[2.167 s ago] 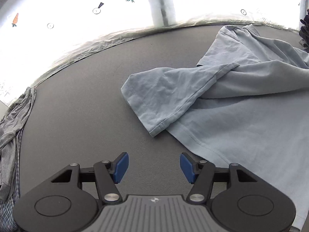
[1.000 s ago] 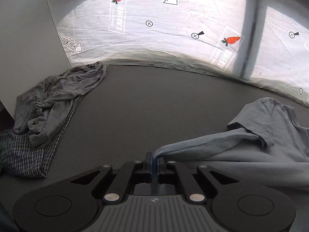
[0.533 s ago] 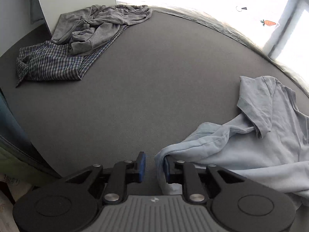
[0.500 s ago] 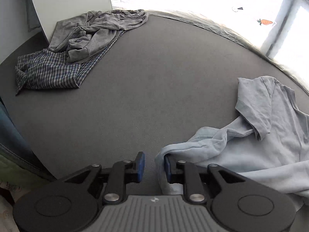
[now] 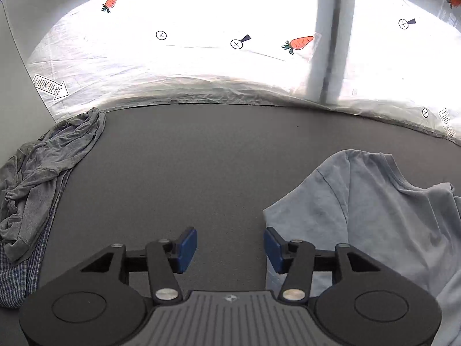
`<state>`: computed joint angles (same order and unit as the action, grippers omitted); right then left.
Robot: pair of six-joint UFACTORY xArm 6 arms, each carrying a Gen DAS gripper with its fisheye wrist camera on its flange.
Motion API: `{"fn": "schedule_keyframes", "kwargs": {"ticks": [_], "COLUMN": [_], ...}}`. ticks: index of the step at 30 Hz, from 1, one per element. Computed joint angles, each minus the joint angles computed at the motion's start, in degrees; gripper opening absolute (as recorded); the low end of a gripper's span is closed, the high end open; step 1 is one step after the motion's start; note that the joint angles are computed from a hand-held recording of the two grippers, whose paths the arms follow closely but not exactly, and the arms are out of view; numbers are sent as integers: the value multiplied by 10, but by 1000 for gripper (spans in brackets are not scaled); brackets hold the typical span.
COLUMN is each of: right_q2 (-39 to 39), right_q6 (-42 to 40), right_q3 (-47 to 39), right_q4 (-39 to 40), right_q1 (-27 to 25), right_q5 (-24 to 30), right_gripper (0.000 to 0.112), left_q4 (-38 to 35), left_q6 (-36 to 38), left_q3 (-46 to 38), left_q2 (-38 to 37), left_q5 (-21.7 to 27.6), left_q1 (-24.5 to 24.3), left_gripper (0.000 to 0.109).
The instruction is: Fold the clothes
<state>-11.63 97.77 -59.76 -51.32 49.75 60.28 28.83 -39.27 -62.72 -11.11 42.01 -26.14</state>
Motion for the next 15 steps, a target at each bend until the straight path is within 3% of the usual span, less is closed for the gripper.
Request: {"fn": "schedule_keyframes", "kwargs": {"ticks": [4, 9, 13, 15], "right_q2": [75, 154, 213, 234], "right_q6": [-94, -161, -219, -267], "right_q3": [-58, -114, -144, -160], "right_q4": [19, 39, 111, 159], "right_q1": [-86, -162, -217, -224], "right_q5": [-78, -158, -246, -251], "right_gripper": [41, 45, 48, 48], "left_q4": [-52, -99, -142, -145], "left_q6": [87, 206, 294, 305], "left_q3": [-142, -318, -487, -507], "left_q2": [157, 340, 486, 512], "left_q5": [-26, -30, 31, 22], "left_q1": [-5, -21, -38, -39], "left_gripper": [65, 66, 66, 70]}}
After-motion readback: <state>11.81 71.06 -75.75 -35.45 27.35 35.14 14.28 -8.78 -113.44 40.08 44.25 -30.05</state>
